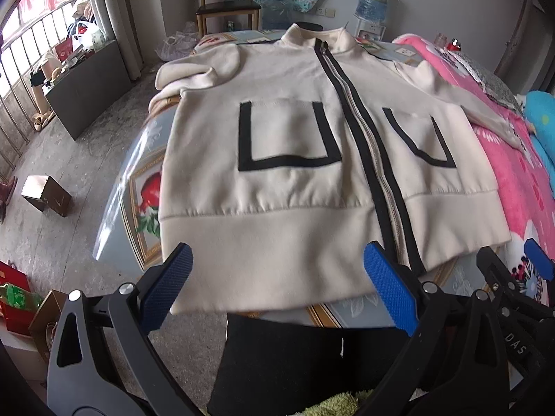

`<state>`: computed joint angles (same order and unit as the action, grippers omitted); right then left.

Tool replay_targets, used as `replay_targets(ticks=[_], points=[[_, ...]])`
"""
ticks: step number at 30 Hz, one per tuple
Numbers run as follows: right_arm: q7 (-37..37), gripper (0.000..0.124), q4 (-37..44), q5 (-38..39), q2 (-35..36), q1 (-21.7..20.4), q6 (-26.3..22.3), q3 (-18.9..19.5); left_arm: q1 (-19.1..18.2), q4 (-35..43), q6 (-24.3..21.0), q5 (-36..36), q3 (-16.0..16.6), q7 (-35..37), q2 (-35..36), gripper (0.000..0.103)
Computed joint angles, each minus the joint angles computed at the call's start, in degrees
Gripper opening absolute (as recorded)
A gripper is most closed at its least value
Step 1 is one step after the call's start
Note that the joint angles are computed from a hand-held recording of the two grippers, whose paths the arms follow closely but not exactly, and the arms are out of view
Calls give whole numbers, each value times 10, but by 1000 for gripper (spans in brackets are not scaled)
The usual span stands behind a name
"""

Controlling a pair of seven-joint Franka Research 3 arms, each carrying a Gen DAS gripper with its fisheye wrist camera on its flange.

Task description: Fold large clothes

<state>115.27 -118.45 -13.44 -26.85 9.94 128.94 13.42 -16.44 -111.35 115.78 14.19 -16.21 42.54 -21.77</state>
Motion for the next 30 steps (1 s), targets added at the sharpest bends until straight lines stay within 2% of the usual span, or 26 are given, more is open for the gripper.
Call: replay_targets(ticks=[4, 9, 12, 16, 22, 25, 27, 29, 30], points=[[-12, 97, 27, -7, 29, 2, 22, -1, 14, -6, 23, 9, 14, 3, -2, 96], [-65, 97, 77, 9, 84, 24, 69, -15, 45, -12, 50, 33, 30, -3, -7, 96], [-107, 97, 130, 26, 137, 46, 83, -21, 52, -45, 118, 5, 65, 29, -23, 96], [-157, 97, 214, 48, 218, 81, 97, -27, 79, -89, 212, -28, 103, 58, -42, 96], [-193, 97, 349, 57, 347, 140, 93, -43, 143, -75, 236, -48, 127, 42, -7, 96], [-210, 97, 402, 79, 396, 163, 78, -53, 180, -62, 276, -44, 139, 30, 35, 96], [-220, 97, 437, 88, 424, 176, 56, -61, 184, -16, 259, -96, 168, 73, 92, 96], [-225, 97, 456, 90, 441, 186, 44, -69, 190, 51, 221, -216, 202, 139, 170, 96], [-228, 97, 457, 90, 443, 189, 44, -74, 201, 81, 199, -257, 207, 155, 204, 96]])
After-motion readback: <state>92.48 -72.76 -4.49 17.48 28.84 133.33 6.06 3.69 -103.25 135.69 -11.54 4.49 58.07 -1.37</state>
